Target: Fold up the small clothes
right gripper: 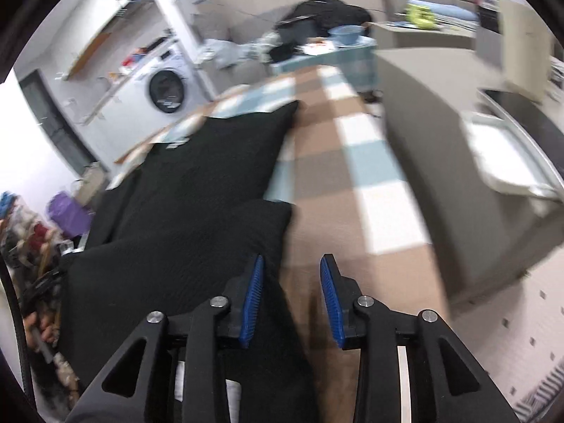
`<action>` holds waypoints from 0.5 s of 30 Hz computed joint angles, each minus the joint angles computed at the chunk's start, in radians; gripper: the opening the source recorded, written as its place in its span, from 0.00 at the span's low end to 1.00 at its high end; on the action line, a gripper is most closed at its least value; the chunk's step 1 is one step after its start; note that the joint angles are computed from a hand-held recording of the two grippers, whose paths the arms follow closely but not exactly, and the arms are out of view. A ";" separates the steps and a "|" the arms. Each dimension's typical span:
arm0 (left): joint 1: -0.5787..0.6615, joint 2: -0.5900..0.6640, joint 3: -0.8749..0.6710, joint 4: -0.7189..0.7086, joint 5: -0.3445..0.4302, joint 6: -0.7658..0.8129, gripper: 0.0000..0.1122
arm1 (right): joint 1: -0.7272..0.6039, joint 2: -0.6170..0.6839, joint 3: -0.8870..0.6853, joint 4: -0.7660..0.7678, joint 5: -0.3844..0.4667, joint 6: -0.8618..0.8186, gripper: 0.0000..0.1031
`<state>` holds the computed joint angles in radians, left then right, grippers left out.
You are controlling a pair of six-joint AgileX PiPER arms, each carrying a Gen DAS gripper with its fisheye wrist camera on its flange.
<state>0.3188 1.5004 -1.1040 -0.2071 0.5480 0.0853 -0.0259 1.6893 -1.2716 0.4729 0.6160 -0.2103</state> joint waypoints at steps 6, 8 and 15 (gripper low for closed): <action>0.079 -0.058 0.052 -0.298 0.082 0.304 0.38 | -0.064 -0.046 0.076 0.212 0.009 -0.195 0.35; 0.093 -0.077 0.072 -0.393 0.116 0.390 0.52 | -0.083 -0.063 0.103 0.307 0.027 -0.287 0.41; 0.027 -0.087 0.106 -0.332 0.096 0.362 0.57 | -0.074 -0.061 0.144 0.346 0.046 -0.336 0.42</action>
